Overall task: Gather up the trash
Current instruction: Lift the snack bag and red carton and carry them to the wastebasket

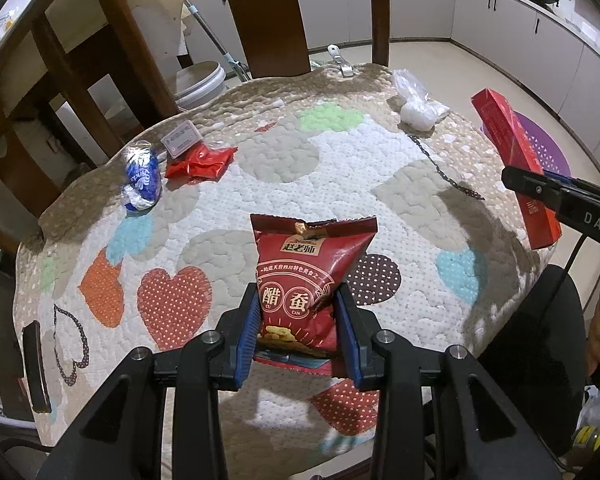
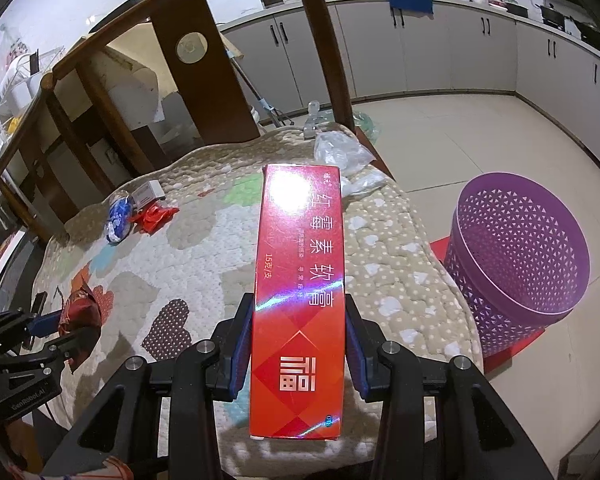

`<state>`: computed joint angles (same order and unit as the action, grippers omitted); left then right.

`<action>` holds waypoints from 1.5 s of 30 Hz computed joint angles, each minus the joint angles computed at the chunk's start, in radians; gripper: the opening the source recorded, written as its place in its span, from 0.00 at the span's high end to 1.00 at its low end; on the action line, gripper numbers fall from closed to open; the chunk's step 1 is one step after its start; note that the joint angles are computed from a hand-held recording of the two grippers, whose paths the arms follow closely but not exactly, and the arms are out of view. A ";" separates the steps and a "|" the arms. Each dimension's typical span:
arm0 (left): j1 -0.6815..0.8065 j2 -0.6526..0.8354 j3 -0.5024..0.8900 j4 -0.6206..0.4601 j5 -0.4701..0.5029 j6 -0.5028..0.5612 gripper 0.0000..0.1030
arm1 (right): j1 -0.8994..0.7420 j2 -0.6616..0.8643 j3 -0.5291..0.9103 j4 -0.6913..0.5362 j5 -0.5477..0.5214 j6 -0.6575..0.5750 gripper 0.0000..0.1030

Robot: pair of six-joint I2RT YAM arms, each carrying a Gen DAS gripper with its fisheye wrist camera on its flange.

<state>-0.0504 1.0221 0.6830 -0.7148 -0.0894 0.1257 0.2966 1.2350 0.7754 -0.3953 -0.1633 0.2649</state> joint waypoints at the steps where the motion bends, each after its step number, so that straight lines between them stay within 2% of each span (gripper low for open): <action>1: -0.003 0.004 0.002 0.000 -0.002 -0.001 0.66 | -0.005 -0.002 -0.003 0.002 -0.003 0.000 0.57; 16: -0.179 0.136 0.059 0.053 -0.082 -0.080 0.66 | -0.210 -0.026 -0.058 0.019 -0.103 -0.058 0.57; 26: -0.319 0.299 0.165 0.091 -0.091 -0.121 0.66 | -0.401 -0.013 -0.078 0.033 -0.179 -0.117 0.57; 33: -0.424 0.527 0.398 0.113 -0.017 -0.138 0.66 | -0.586 0.050 -0.028 0.034 -0.233 -0.190 0.57; 39: -0.502 0.809 0.705 0.098 0.095 -0.183 0.66 | -0.733 0.211 0.067 0.062 -0.284 -0.235 0.57; 45: -0.545 1.046 0.991 0.082 0.180 -0.230 0.65 | -0.787 0.365 0.153 0.102 -0.303 -0.245 0.57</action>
<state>-0.5951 2.0683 1.6743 -0.6328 0.0903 -0.1041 -0.4903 1.6004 0.9287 -0.2931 -0.4666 0.0203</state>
